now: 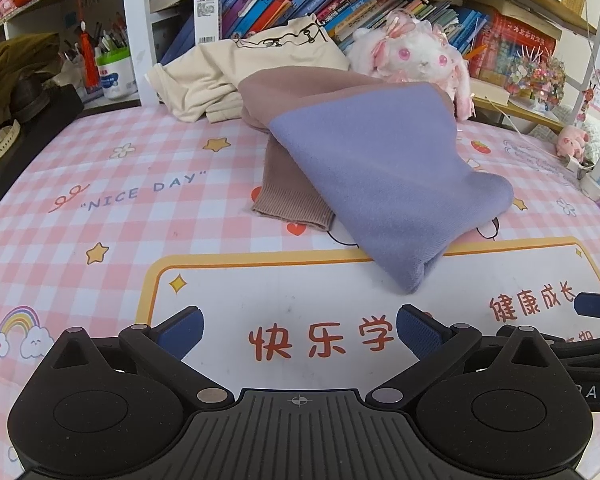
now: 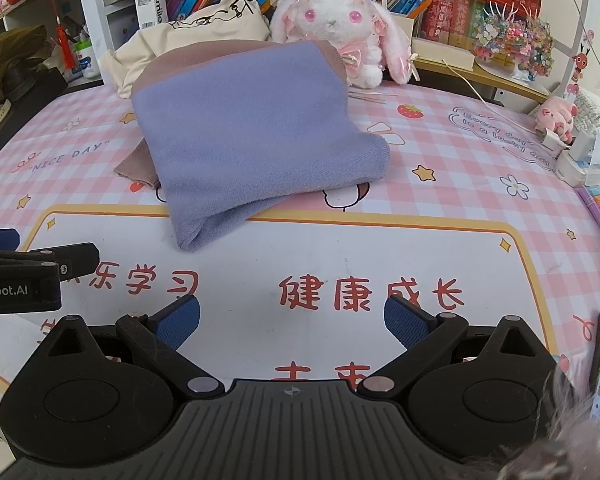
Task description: Fold clothes
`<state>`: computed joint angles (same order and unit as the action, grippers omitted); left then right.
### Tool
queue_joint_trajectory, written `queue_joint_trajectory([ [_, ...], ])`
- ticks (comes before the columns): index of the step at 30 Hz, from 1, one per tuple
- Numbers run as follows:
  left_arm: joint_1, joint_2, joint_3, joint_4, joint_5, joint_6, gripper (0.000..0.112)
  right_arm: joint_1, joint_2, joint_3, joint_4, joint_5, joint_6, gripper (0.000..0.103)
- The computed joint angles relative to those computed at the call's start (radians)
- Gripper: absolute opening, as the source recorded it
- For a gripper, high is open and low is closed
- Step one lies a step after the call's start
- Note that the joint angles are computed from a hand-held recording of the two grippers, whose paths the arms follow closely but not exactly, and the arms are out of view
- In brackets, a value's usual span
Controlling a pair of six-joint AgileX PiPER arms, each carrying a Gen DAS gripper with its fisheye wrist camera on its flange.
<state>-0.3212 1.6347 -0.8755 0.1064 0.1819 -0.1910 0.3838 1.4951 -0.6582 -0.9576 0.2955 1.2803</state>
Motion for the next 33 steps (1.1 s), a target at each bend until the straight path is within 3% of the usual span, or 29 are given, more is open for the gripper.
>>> queue_joint_trajectory([
  [33,0.000,0.019,-0.019,0.072,0.010,-0.084,0.103,-0.004,0.018,-0.018,0.027,0.000,-0.030,0.100],
])
